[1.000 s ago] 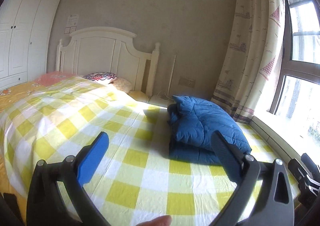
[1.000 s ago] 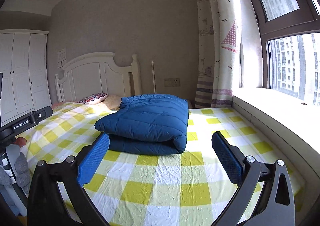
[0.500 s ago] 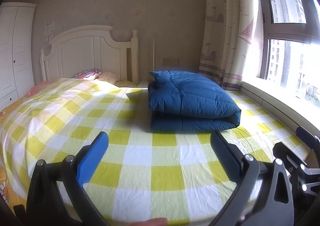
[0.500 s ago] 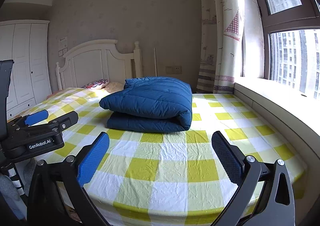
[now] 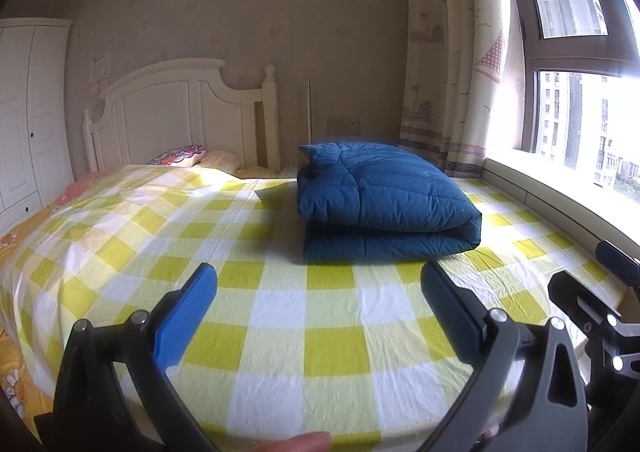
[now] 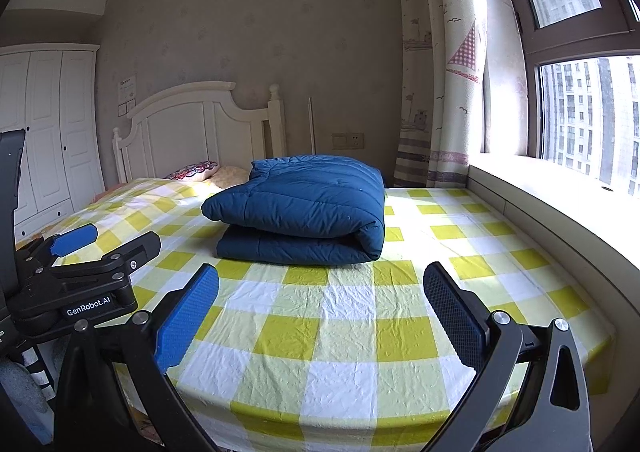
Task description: Fold large clothes
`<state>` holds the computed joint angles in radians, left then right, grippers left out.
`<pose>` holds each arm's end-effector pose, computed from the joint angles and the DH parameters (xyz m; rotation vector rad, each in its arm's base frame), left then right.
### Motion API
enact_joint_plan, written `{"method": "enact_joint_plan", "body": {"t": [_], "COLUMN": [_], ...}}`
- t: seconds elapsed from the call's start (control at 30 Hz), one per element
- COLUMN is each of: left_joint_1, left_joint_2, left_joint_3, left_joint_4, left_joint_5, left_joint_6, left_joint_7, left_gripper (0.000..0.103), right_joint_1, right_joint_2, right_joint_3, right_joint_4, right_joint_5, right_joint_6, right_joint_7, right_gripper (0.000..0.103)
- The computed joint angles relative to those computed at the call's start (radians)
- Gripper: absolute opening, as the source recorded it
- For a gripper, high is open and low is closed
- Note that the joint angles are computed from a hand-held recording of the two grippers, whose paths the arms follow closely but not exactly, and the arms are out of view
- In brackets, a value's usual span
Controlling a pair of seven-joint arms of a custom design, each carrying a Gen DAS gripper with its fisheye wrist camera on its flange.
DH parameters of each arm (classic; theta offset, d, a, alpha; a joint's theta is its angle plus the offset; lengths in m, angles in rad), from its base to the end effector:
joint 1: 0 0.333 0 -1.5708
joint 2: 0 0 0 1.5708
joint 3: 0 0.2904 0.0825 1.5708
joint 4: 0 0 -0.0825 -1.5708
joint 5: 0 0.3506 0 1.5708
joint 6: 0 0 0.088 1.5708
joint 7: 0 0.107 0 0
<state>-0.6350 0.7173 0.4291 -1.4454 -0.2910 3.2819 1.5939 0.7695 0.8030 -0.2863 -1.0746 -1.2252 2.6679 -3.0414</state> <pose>0.6860 -0.2136 0.4372 -1.3455 1.6360 -1.0579 0.6115 0.4463 0.4248 -1.3669 1.4704 -0.9841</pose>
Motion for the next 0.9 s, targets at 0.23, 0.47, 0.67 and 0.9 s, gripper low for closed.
{"method": "enact_joint_plan", "body": {"t": [0.23,0.47,0.67,0.9], "left_joint_1": [-0.003,-0.002,-0.002,-0.026], "left_joint_2": [0.001,0.0,0.0,0.004], "left_joint_3": [0.004,0.002,0.001,0.031], "left_joint_4": [-0.002,-0.005,-0.006,-0.014], "left_joint_5": [0.008,0.005,0.003,-0.005], "left_joint_6": [-0.003,0.001,0.001,0.005], "left_joint_7": [-0.005,-0.004,0.001,-0.001], "left_gripper": [0.101,0.101,0.101,0.101], "right_joint_1": [0.003,0.0,-0.004,0.006], "right_joint_2": [-0.016,-0.027,-0.033,-0.036], "right_joint_3": [-0.005,0.003,0.008,0.012], "right_joint_4": [-0.026,-0.042,-0.05,-0.054], "right_joint_5": [-0.019,-0.041,-0.053,-0.065], "right_joint_6": [0.004,0.0,0.0,-0.025], "right_joint_7": [0.034,0.057,0.068,0.072], "right_gripper": [0.099,0.099,0.099,0.099]}}
